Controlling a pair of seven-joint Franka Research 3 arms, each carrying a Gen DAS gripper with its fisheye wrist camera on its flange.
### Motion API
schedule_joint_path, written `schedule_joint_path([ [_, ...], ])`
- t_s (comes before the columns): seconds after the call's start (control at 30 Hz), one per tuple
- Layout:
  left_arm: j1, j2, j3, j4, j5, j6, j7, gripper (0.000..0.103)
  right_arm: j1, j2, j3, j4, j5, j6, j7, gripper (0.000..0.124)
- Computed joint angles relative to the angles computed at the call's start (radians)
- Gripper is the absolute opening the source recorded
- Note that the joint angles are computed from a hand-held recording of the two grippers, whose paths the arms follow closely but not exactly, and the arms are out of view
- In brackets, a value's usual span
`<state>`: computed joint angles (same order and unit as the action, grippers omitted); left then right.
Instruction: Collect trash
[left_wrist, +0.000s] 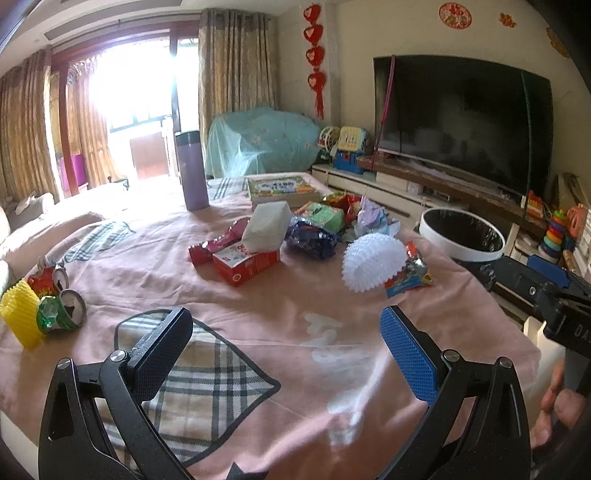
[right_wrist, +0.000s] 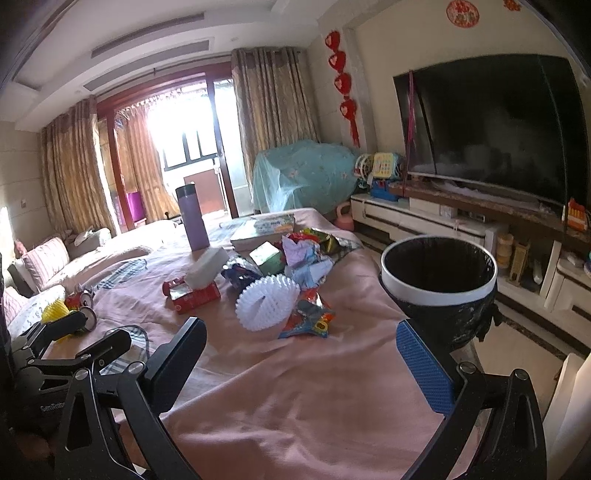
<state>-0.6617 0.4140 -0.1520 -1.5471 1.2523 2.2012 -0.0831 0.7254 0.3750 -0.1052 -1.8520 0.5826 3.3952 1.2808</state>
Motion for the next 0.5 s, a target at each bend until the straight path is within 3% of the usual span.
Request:
schedule_joint_path([
  [0.13,0.025,0.038,0.002,0.048,-0.052,0.038,0.065,0.100,0.008,0.023,-0.043,0.046,-0.011,-0.096,0.035,0.086],
  [0.2,0.033,0.063,0.008,0.084,-0.082,0.059,0.110,0.097,-0.038,0.039,-0.012,0.078,-0.033,-0.146,0.060,0.073],
  [0.33,0.042,0.122,0.024,0.171,-0.158,0.097,0.207,0.089,-0.118,0.081,0.049,0.150,-0.077,-0.230,0.091,0.064],
  [0.5,0.039,0.218,0.054,0.312,-0.258,0.118,0.334,0.087,-0.184,0.136,0.096,0.241,-0.135,-0.323,0.137,0.055],
])
